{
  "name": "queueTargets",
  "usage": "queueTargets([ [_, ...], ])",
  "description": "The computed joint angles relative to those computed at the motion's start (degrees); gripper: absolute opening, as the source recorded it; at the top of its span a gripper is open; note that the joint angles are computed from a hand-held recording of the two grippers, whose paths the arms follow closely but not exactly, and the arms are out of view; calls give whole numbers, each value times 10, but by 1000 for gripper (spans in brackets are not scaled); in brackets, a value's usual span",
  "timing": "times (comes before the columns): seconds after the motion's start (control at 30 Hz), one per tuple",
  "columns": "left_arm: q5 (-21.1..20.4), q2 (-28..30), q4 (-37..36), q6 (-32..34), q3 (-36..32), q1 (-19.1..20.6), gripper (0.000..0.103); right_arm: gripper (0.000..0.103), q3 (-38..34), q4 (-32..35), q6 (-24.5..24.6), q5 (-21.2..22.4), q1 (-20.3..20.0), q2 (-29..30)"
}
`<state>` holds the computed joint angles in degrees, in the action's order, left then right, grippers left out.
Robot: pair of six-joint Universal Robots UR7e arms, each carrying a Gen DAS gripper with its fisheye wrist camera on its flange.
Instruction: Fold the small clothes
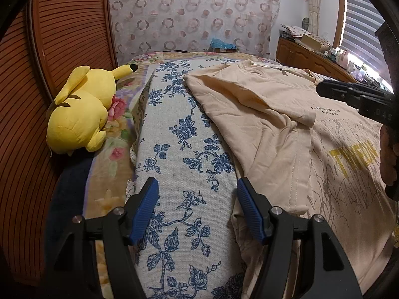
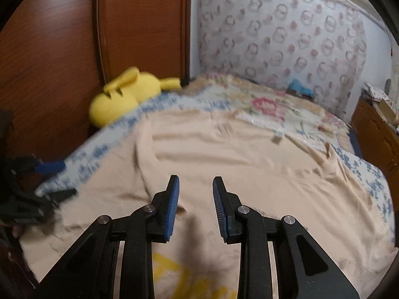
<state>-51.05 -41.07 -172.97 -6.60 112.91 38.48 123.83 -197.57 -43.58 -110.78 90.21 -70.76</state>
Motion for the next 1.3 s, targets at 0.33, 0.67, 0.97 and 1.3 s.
queueTargets([
  [0.33,1,0,-1,0,0,0,66,21,-64,154,-26,-25,-4,44],
  [0.67,9,-5,8,-6,0,1,65,3,-61,80,28,-53,-20,16],
  [0.97,37,-71,-42,-33,81,-34,65,34,11,170,23,64,-4,-44],
  [1.3,50,-108,-41,-104,149,-52,65,34,51,194,-24,42,43,-2],
])
